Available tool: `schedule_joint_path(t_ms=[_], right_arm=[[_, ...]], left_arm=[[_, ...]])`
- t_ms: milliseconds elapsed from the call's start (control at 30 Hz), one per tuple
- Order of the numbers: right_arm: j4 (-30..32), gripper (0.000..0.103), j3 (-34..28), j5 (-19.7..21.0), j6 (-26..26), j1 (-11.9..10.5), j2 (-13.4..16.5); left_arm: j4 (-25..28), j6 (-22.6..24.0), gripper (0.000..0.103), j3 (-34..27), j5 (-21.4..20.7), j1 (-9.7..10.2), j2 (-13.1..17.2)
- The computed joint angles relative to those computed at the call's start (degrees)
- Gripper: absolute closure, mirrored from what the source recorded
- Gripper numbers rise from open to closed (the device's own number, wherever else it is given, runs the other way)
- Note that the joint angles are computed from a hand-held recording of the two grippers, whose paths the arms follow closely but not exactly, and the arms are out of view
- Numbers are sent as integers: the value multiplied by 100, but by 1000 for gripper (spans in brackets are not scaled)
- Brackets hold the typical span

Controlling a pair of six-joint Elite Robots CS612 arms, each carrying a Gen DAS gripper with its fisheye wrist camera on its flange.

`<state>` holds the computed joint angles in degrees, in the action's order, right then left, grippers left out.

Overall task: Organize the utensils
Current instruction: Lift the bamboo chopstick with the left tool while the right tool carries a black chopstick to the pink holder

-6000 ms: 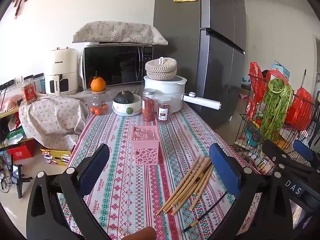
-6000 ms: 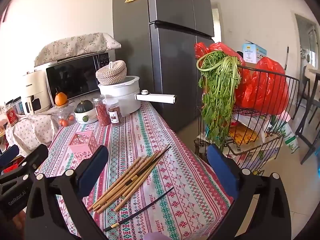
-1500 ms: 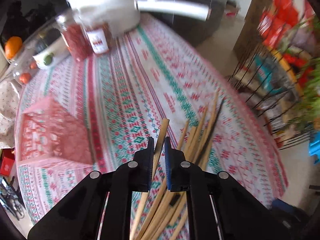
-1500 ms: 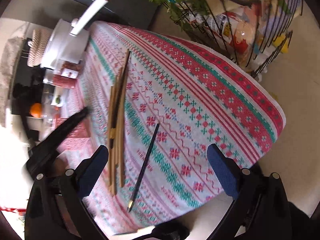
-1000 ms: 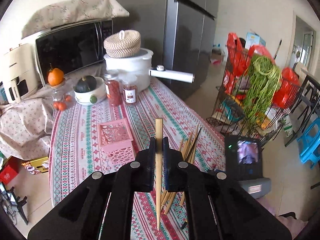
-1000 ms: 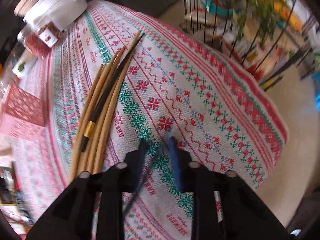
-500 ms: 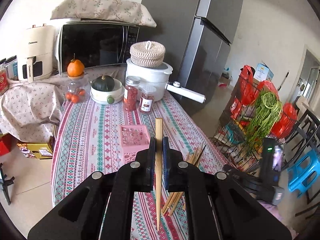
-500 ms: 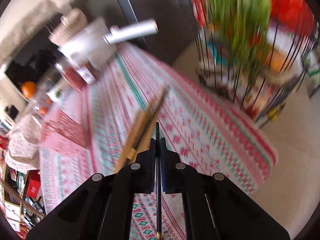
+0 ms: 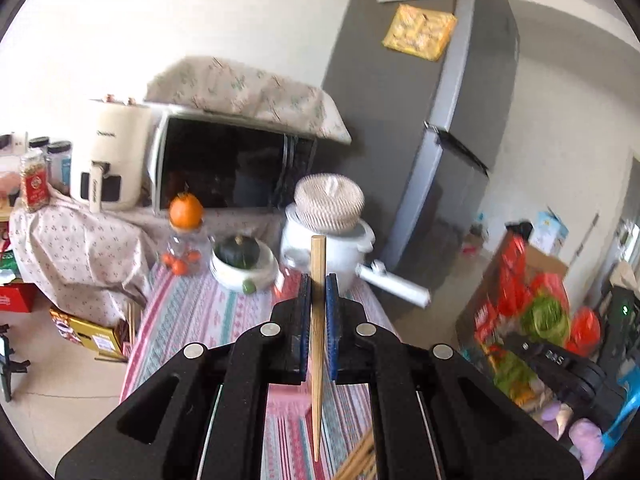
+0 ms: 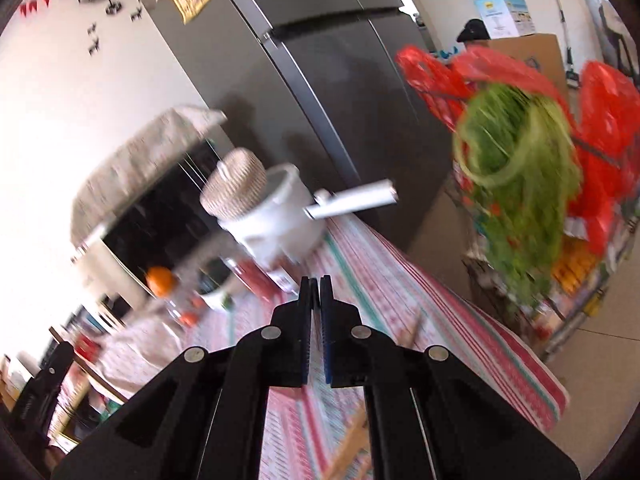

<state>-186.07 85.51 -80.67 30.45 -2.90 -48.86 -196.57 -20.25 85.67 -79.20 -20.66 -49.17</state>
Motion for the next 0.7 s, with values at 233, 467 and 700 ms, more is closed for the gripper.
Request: schedule_joint_path(t_ms=[233, 467, 700], right_arm=[[-163, 98, -467, 524, 388, -54, 233], [-177, 98, -690, 851, 348, -2, 377], [14, 98, -926, 1043, 248, 67, 547]], left_arm=[[-572, -297, 97, -487, 571, 17, 327], [-49, -389, 97, -1082, 795, 54, 763], [602, -378, 81, -1380, 559, 138, 1028]])
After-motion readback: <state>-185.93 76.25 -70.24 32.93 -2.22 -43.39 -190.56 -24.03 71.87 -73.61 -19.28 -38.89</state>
